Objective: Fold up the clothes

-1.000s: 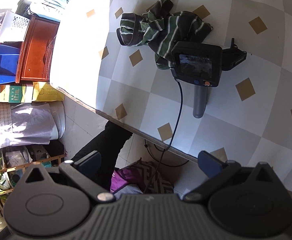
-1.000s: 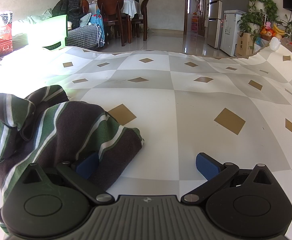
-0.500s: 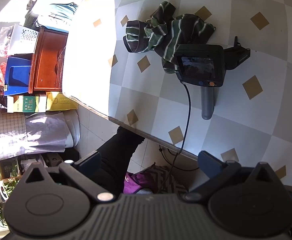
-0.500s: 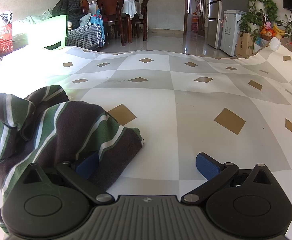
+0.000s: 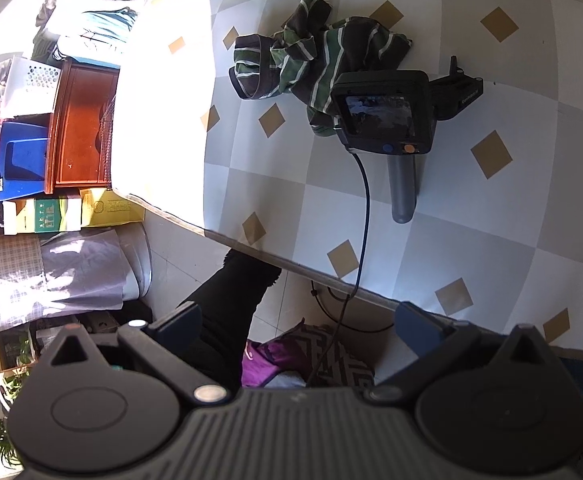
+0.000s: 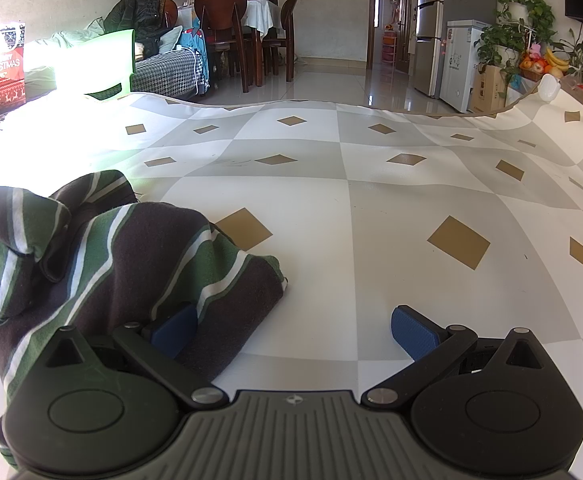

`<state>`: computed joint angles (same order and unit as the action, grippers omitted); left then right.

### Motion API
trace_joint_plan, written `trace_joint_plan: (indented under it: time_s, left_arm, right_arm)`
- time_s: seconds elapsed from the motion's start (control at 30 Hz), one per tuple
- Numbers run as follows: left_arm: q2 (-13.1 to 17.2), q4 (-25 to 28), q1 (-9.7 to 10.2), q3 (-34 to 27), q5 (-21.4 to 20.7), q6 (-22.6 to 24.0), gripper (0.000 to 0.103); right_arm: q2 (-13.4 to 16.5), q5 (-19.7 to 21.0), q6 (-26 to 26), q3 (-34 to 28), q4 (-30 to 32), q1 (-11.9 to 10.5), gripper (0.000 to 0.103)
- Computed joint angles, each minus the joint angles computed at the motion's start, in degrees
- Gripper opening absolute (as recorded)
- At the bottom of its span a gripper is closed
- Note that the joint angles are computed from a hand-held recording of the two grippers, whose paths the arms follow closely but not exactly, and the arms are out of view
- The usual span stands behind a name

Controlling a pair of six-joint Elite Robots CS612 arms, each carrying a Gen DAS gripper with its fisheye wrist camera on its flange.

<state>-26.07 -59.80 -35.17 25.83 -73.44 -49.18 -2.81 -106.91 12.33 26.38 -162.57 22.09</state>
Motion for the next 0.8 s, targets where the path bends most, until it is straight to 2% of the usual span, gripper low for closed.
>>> trace_joint_plan:
  time_s: [0.2, 0.8]
  left_arm:
    - [-0.92, -1.31, 0.32, 1.10, -1.97, 0.27, 0.103]
    - [-4.35, -6.19, 1.90, 6.11, -4.16, 1.15, 0.103]
  right_arm:
    - [0.00, 0.00, 0.00, 0.00, 0.00, 0.00, 0.103]
    - [-0.02, 0.01, -0.01, 0.05, -0.03, -0.01, 0.103]
